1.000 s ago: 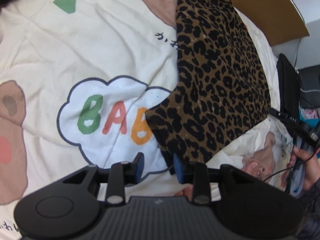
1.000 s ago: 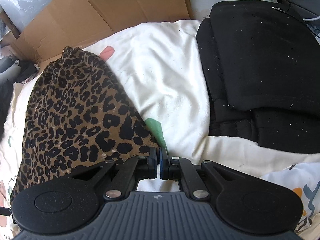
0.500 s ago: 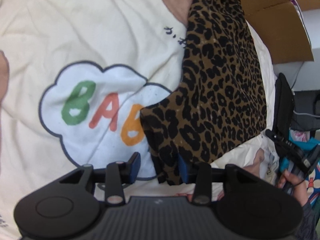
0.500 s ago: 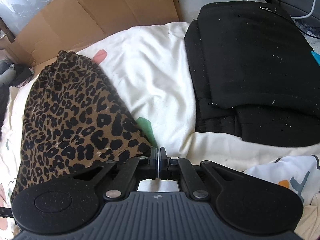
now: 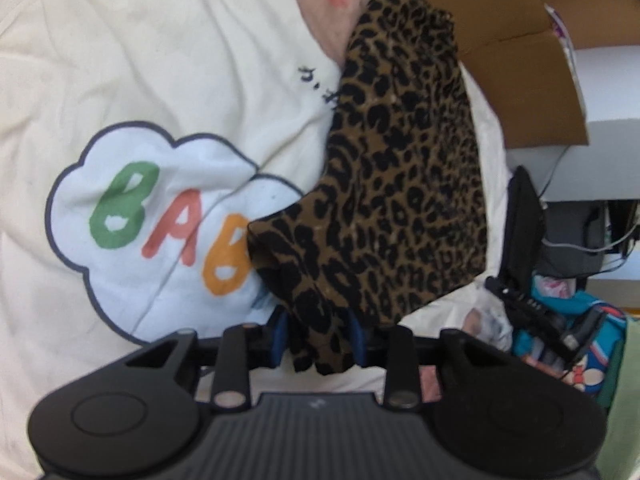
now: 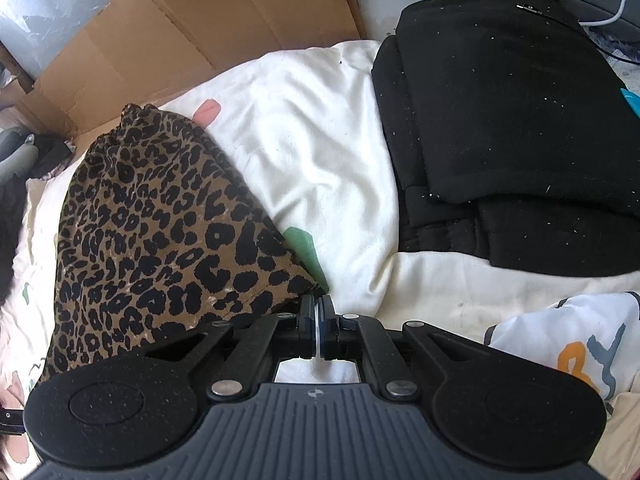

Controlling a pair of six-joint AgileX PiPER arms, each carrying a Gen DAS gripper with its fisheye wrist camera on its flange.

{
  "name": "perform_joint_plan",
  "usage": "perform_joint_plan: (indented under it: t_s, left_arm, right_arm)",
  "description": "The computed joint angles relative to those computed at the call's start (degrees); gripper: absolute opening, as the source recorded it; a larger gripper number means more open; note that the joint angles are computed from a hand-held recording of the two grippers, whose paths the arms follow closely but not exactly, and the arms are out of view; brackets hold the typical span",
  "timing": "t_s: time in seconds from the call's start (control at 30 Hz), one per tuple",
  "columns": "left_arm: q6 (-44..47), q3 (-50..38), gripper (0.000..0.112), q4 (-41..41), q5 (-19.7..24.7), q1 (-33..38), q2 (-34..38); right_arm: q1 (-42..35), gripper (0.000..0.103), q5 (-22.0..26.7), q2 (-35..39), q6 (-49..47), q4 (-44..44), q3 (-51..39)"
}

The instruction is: Fold clothes

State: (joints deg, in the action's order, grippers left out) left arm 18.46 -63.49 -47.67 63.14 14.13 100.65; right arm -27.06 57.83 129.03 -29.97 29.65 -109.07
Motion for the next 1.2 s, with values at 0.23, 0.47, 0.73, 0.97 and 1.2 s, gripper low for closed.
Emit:
perform_joint_plan:
  t_s: [0.23, 0.47, 0.73, 0.97, 1.2]
  left_arm:
    - [1.1, 4.5, 0.034, -7.2, -1.1, 2.6, 0.6]
    - [-0.4, 8.4, 0.034, -6.3, -5.5, 1.1, 0.2]
    - [-0.6, 8.5, 0.023, -4.3, -7.9, -0.6, 0.1]
    - [-2.9, 5.9, 0.016, 0.9, -8.2, -3.1, 0.3]
    - [-2.7, 4.5, 0.016, 2.7, -8.5, -4.6, 1.2]
  right_arm:
    - [-0.1, 0.000, 0.3, 0.0, -0.7, 1.2, -0.1]
    - [-0.3, 0.002, 0.2, 0.4, -1.3, 3.0, -0.2]
    - [-1.6, 0.040, -0.8, 1.0, -1.9, 6.8, 0.6]
    - [-2.9, 0.043, -0.4, 1.9, -3.3, 11.2, 0.9]
    - [-1.6, 0.043, -0.6, 4.5, -6.8, 10.7, -0.7]
